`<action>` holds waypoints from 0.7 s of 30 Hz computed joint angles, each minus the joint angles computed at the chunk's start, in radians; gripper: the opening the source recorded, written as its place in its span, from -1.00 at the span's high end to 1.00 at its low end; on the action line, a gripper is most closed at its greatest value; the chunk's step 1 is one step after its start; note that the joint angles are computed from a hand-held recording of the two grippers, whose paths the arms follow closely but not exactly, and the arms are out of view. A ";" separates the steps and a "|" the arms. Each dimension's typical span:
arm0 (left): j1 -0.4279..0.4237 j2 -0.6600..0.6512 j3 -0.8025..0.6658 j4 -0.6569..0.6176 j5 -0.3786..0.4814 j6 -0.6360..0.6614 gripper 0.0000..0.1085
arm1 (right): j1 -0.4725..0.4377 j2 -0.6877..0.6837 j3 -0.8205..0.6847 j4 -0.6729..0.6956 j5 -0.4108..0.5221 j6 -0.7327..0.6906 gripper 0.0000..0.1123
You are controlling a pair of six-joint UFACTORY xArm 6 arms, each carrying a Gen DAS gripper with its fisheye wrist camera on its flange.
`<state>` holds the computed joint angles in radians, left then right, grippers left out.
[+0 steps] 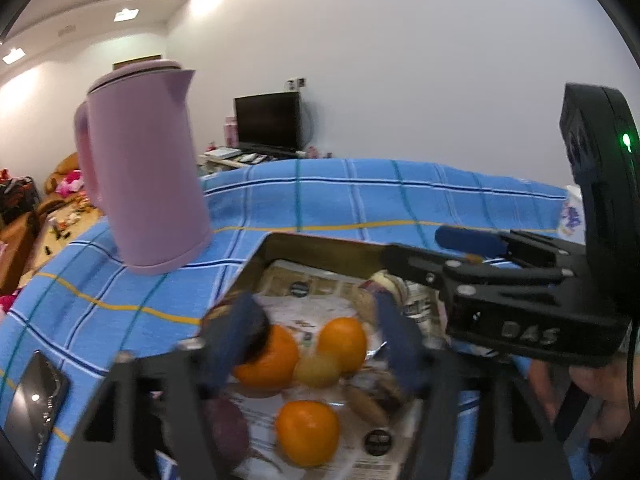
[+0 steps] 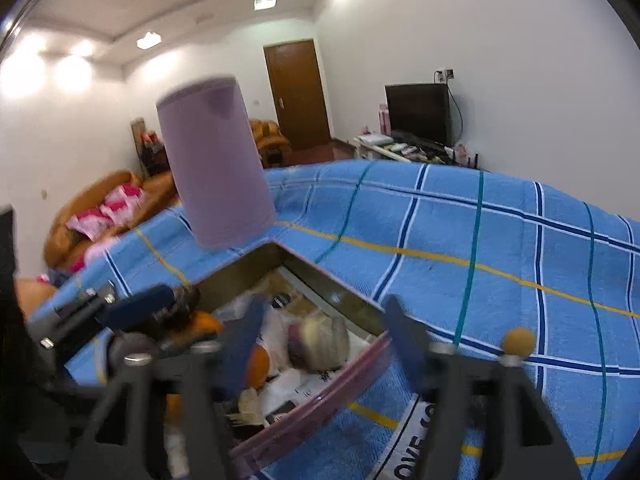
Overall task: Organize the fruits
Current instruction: 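Lower the yam piece and yellow fruit into the tin and open both grippers, then grasp a yellow round fruit with the right gripper while the left grasps a dark brown round fruit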
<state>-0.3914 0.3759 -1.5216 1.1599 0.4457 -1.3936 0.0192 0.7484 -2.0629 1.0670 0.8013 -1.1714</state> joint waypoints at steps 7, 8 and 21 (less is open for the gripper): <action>-0.037 0.020 -0.056 0.039 0.113 -0.004 -0.86 | -0.024 -0.057 0.064 0.141 -0.093 -0.064 -0.39; -0.037 0.022 -0.063 0.030 0.127 0.000 -0.86 | -0.025 -0.058 0.066 0.129 -0.129 -0.048 -0.39; -0.055 0.080 -0.158 -0.059 0.119 0.070 -0.86 | -0.106 0.149 -0.202 -0.323 -0.204 0.451 -0.39</action>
